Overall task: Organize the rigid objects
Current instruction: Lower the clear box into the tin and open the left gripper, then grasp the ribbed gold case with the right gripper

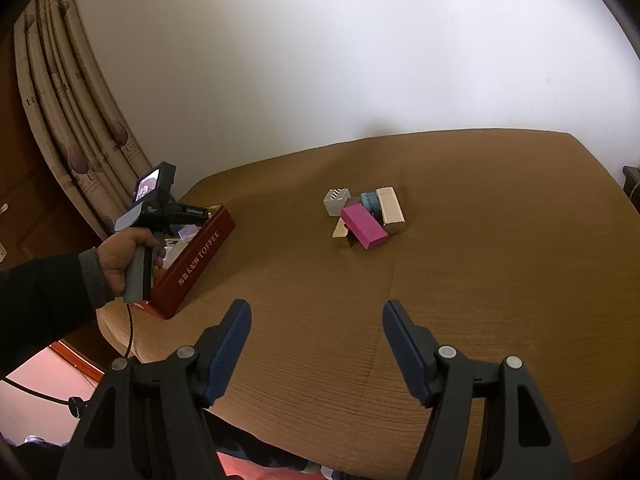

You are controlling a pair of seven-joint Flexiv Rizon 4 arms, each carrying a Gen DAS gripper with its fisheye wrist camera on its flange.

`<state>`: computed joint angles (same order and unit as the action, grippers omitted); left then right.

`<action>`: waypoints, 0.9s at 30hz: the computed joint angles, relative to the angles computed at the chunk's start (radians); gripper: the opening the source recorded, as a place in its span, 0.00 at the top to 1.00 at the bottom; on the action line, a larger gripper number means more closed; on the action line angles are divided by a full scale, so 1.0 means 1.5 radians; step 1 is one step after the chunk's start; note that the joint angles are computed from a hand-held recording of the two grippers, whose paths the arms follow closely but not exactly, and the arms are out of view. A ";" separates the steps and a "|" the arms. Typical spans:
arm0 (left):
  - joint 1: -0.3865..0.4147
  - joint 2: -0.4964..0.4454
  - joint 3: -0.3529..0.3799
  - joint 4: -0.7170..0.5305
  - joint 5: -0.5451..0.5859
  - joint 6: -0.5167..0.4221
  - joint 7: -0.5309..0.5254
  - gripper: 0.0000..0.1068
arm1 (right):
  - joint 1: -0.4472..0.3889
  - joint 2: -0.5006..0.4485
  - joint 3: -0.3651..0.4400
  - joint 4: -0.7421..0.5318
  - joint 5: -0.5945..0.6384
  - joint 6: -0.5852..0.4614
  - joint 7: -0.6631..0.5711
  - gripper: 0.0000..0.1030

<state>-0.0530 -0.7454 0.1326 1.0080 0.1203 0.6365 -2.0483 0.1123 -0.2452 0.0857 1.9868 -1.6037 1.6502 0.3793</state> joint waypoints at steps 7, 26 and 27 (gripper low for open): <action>-0.006 0.003 -0.002 0.003 0.000 0.001 -0.023 0.49 | 0.003 0.003 -0.003 0.008 0.018 -0.002 -0.009 0.32; -0.093 0.351 0.040 0.445 0.194 0.437 -0.072 0.07 | 0.046 -0.095 0.017 -0.025 0.375 -0.120 -0.384 0.32; -0.094 0.363 0.035 0.468 0.202 0.443 -0.080 0.07 | 0.037 -0.117 0.037 -0.051 0.415 -0.126 -0.441 0.32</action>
<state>-0.1939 -0.2014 0.1844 1.7094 0.4239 1.3008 -2.1685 0.1683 -0.4201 0.1407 1.9099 -0.9813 1.4608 -0.2819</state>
